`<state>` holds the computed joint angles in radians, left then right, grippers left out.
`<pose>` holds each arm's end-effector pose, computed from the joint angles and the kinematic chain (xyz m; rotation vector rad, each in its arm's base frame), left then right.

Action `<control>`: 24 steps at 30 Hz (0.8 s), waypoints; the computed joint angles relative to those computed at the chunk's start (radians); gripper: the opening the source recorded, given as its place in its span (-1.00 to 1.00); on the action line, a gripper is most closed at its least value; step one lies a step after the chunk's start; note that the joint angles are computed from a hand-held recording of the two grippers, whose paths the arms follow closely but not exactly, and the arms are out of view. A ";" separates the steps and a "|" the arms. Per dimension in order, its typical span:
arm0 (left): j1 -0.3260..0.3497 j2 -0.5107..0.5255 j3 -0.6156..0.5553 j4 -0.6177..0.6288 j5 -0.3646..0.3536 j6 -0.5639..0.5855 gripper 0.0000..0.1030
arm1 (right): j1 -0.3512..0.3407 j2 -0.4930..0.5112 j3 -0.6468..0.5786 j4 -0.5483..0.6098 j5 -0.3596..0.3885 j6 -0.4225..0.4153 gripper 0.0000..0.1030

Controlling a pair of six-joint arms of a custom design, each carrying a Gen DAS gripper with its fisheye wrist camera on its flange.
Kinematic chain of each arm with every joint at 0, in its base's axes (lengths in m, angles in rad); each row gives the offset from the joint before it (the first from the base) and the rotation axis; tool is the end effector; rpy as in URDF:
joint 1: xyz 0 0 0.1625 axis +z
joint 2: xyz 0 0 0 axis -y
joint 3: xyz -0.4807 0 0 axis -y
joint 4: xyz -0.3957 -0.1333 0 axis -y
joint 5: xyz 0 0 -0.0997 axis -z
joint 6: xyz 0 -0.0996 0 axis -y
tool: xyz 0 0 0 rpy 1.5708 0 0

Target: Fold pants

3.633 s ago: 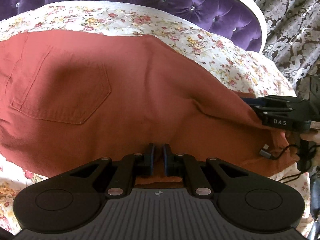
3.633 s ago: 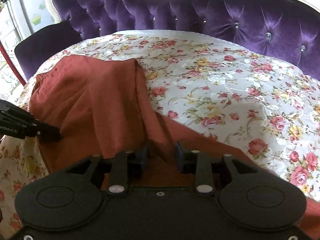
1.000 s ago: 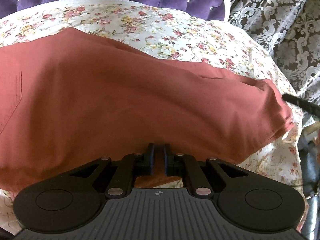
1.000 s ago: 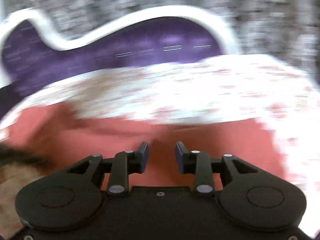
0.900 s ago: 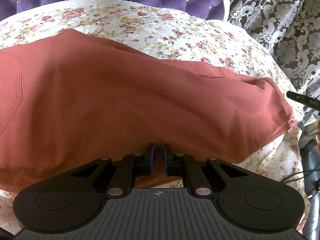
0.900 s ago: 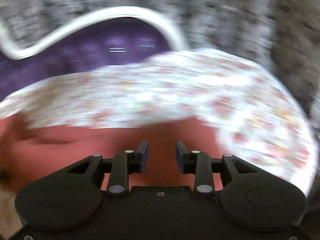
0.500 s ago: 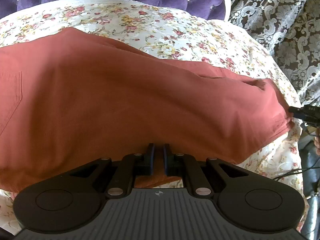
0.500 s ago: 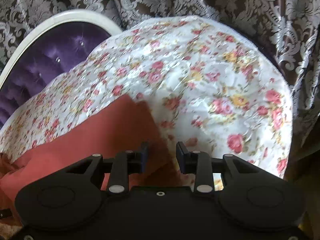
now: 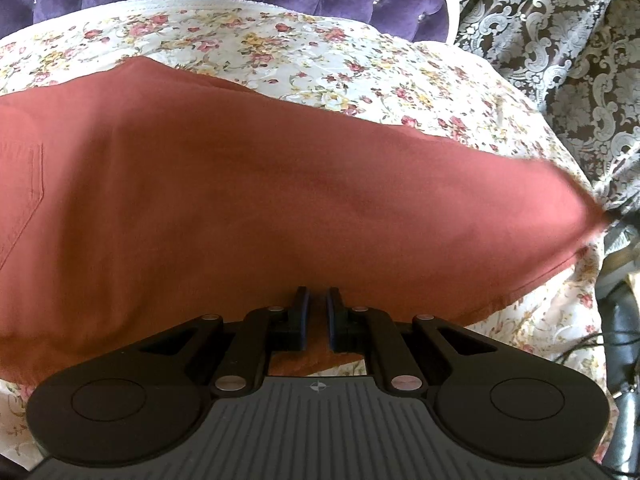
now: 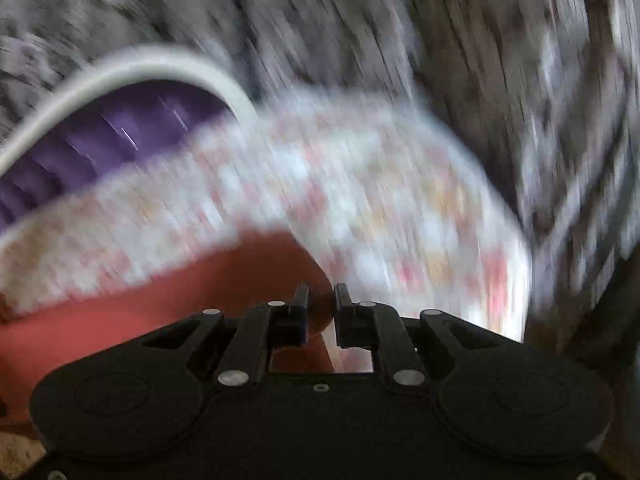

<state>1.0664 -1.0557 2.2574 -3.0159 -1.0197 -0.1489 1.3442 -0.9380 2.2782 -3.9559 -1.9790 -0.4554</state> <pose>-0.0777 -0.5245 0.1535 0.3775 2.6186 -0.5462 -0.0218 -0.5120 0.2052 -0.0094 -2.2364 1.0514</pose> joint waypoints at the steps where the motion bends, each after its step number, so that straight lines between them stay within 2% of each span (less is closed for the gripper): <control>1: 0.003 -0.002 0.000 0.001 -0.006 0.004 -0.81 | -0.011 0.005 -0.013 0.059 -0.031 0.015 -0.63; 3: 0.009 -0.007 -0.003 0.006 -0.018 -0.001 -0.81 | -0.016 0.012 -0.026 0.129 -0.076 0.028 -0.61; 5: 0.014 -0.009 -0.005 0.007 -0.029 -0.010 -0.81 | 0.001 0.017 -0.035 0.128 -0.116 0.023 -0.58; 6: 0.016 -0.009 -0.006 0.008 -0.030 -0.012 -0.81 | 0.016 0.021 -0.039 0.098 -0.135 0.019 -0.39; 8: 0.014 -0.008 -0.006 0.008 -0.026 -0.008 -0.81 | 0.047 0.041 -0.042 -0.018 -0.152 -0.021 -0.14; 9: 0.012 -0.007 -0.005 0.008 -0.023 -0.006 -0.81 | 0.067 0.055 -0.049 -0.073 -0.152 -0.061 -0.12; 11: 0.010 -0.006 -0.005 0.009 -0.018 -0.006 -0.81 | 0.083 0.053 -0.059 -0.072 -0.085 -0.109 -0.12; 13: 0.010 -0.006 -0.007 0.014 -0.017 -0.007 -0.81 | 0.102 0.051 -0.073 -0.009 -0.012 -0.122 -0.12; 16: 0.012 -0.007 -0.006 0.012 -0.022 -0.014 -0.81 | 0.114 0.069 -0.110 0.114 0.123 -0.227 -0.12; 20: 0.017 -0.009 -0.006 0.009 -0.030 -0.018 -0.81 | 0.145 0.155 -0.215 0.266 0.209 -0.357 -0.27; 24: 0.022 -0.011 -0.009 0.014 -0.039 -0.022 -0.81 | 0.167 0.220 -0.305 0.414 0.274 -0.388 -0.27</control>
